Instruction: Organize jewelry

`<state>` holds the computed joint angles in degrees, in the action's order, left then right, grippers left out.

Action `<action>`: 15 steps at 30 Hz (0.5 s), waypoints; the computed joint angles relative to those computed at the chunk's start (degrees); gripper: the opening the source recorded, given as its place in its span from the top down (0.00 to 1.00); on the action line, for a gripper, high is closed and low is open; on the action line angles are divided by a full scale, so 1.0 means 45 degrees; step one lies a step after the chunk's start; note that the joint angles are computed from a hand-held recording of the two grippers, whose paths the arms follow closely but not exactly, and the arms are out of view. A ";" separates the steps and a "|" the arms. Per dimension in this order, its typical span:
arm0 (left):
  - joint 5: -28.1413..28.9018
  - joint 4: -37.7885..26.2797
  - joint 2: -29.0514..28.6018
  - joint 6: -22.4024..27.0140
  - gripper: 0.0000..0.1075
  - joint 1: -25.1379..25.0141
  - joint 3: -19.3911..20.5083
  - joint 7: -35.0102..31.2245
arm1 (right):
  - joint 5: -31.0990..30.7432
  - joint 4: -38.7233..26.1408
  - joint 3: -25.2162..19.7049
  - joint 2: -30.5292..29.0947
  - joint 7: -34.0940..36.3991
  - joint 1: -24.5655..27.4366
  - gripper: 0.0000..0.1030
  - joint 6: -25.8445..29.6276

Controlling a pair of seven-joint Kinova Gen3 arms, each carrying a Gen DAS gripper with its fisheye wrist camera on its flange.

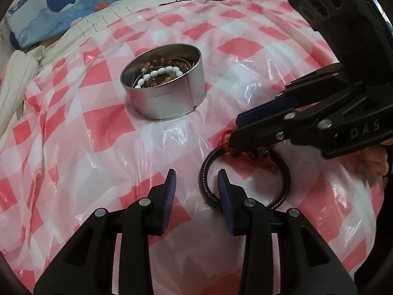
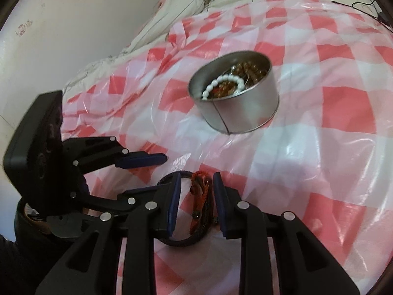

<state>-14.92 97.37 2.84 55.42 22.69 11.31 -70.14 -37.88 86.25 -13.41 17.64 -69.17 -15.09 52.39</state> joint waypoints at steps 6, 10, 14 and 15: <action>0.0114 0.0063 -0.0063 -0.0050 0.68 -0.0089 -0.0030 -0.0058 | 0.1094 -0.0209 0.0138 0.0072 -0.0522 -0.0627 0.92 -0.0128; -0.0279 0.0177 -0.0133 -0.0269 0.68 -0.0016 0.0010 0.0194 | -0.0419 0.0398 -0.0076 -0.0371 0.0278 0.0400 0.92 -0.0724; 0.0023 0.0357 -0.0271 -0.0873 0.68 -0.0092 0.0045 -0.0309 | -0.0943 0.0726 0.0243 -0.0630 0.0063 0.0722 0.92 -0.1143; 0.0153 0.0278 -0.0161 -0.0772 0.68 -0.0115 0.0050 -0.0439 | -0.0898 0.0737 0.0321 -0.0628 -0.0103 0.0732 0.92 -0.1170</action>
